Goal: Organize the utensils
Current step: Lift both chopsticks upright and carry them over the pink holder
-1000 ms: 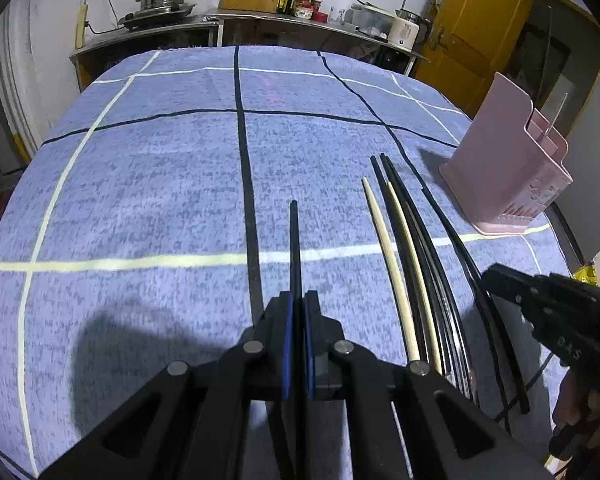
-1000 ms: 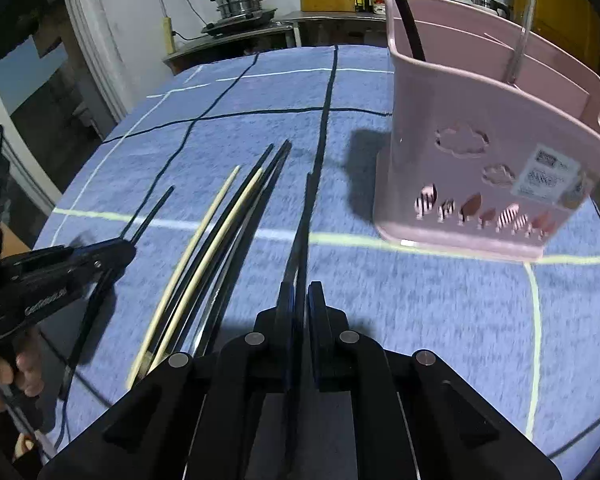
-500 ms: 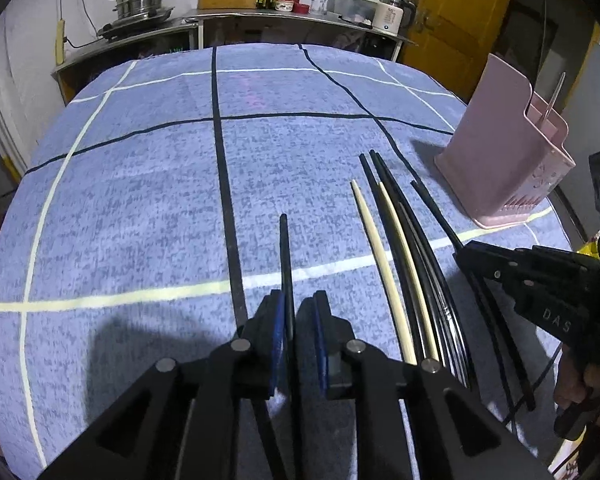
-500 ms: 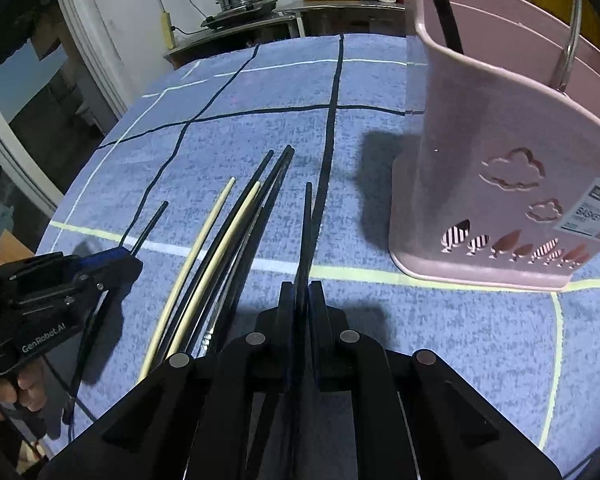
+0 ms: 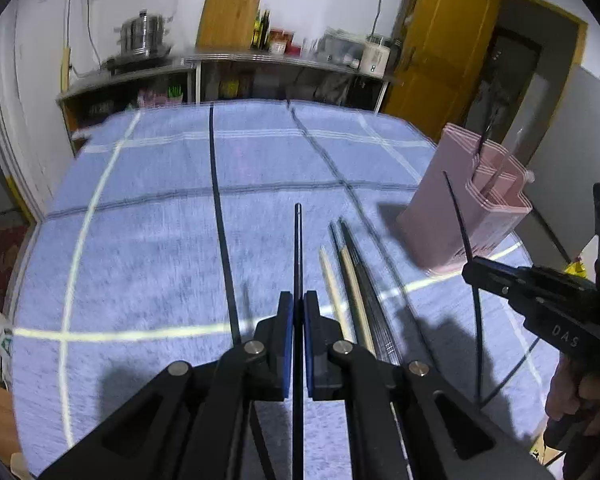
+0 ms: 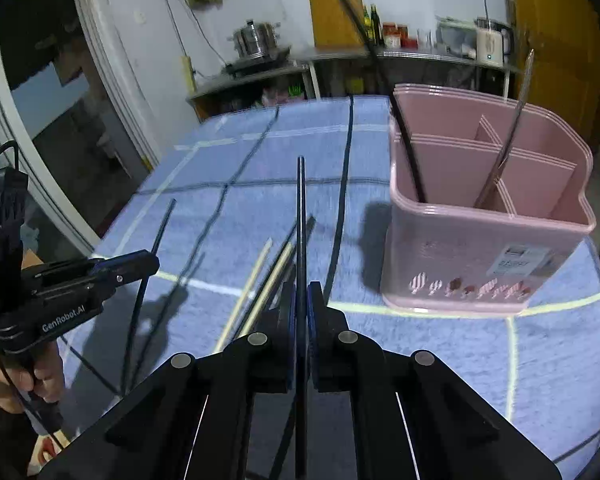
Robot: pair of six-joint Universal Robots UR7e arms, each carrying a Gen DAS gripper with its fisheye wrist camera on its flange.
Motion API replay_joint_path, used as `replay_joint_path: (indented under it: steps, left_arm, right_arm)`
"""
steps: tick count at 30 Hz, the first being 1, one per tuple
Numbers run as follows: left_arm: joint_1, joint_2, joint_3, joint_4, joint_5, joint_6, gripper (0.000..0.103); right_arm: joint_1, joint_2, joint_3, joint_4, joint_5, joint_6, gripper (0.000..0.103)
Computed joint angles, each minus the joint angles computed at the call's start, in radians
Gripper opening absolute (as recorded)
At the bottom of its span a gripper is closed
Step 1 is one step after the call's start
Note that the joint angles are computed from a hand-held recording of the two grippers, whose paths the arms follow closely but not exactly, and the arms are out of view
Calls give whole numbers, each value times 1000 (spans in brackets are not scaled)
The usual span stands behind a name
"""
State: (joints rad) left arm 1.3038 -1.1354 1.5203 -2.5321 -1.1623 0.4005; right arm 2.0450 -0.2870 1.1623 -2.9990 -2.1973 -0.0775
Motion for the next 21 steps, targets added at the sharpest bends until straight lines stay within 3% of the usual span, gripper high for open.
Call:
replay_joint_path:
  steps: [8, 21]
  left_arm:
    - [-45, -73, 28, -37, -54, 26, 5]
    - [-99, -111, 35, -31, -105, 22, 5]
  right_arm:
    - [46, -60, 78, -138, -12, -48, 6]
    - [64, -124, 163, -242, -21, -66, 6]
